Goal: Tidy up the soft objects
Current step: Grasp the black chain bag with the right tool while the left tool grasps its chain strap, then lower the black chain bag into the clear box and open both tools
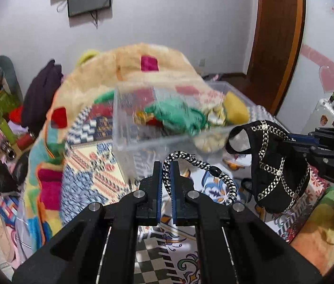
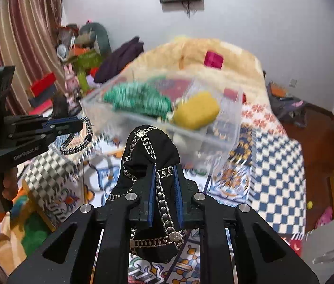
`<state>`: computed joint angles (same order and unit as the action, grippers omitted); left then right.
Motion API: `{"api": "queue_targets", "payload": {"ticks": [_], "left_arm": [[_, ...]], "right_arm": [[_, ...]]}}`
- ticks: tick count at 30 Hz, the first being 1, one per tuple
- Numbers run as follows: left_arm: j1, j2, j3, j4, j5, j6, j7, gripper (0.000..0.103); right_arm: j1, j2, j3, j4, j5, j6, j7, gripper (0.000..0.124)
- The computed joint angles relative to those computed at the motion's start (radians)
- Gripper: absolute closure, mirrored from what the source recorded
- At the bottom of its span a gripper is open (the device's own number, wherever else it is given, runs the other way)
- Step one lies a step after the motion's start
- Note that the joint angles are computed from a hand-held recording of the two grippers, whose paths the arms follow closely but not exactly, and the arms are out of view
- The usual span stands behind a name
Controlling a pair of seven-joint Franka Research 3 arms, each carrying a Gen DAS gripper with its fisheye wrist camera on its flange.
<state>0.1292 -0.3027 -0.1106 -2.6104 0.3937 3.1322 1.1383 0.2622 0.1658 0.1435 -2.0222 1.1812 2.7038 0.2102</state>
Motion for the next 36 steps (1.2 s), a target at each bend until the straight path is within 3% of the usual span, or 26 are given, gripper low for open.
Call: {"api": "queue_targets", "payload": {"ticks": [6,14,19,22,29,36], "left_arm": [[0.08,-0.029,-0.068,0.026,0.042,0.023,-0.048,0.098],[0.186,0.027,-0.14,0.106,0.126,0.024,-0.139,0.098],[0.203,0.085,-0.131,0.16,0.195,0.009,-0.204,0.098],[0.203,0.12,-0.118,0.192,0.246,-0.003,-0.253,0.098],[0.13,0.208,-0.039,0.259,0.309,-0.037,-0.299,0.098],[0.042,0.263,0.031,0.294,0.253,-0.062,-0.235,0.098]], "right_arm": [[-0.001,-0.018,0.006,0.042,0.147,0.021,-0.102,0.111],[0.015,0.016,0.014,0.152,0.295,0.047,-0.169,0.111],[0.03,0.067,0.026,0.224,0.319,0.085,-0.167,0.11],[0.037,0.11,0.034,0.267,0.273,0.105,-0.112,0.11],[0.038,0.186,0.059,0.321,0.103,0.164,0.048,0.11],[0.045,0.254,0.064,0.347,-0.139,0.185,0.255,0.11]]}}
